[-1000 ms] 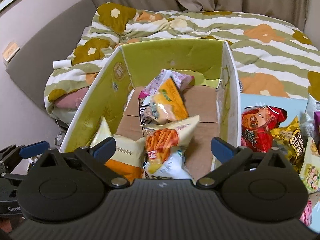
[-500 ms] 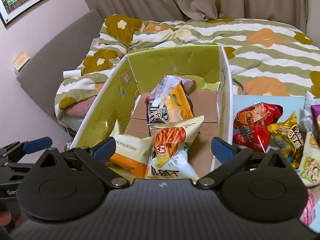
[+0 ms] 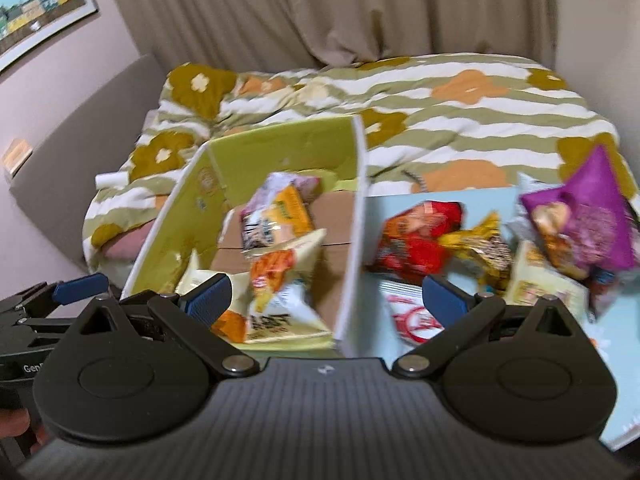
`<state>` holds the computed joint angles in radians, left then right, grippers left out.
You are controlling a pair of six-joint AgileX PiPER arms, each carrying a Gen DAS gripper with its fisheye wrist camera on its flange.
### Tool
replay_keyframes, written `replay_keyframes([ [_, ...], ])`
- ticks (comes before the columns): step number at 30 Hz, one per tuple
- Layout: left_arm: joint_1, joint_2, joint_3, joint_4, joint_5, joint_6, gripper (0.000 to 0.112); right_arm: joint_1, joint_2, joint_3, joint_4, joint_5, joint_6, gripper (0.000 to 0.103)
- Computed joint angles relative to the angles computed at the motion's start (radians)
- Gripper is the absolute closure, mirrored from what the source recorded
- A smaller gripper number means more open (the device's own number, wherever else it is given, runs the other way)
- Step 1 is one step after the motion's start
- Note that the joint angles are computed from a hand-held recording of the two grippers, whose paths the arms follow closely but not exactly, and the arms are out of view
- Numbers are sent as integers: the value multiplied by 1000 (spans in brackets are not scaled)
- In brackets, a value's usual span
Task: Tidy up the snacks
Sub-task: 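Move both grippers back to the snack pile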
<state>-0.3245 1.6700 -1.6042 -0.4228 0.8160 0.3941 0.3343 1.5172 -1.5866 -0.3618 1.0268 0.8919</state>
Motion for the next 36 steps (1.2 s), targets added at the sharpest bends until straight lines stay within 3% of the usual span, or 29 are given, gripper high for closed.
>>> replay_keyframes([
  [8, -161, -30, 52, 112, -54, -156, 14, -107, -217, 216, 24, -15, -28, 0],
  [13, -309, -27, 86, 256, -100, -387, 14, -277, -330, 341, 166, -54, -212, 0],
  [19, -471, 32, 81, 450, -132, -661, 14, -524, -423, 464, 413, -65, -549, 0],
  [26, -586, 138, 80, 670, -193, -966, 15, -803, -401, 567, 717, -43, -977, 0],
  [36, -636, 256, 71, 863, -225, -1257, 21, -954, -286, 667, 935, -63, -1344, 0],
])
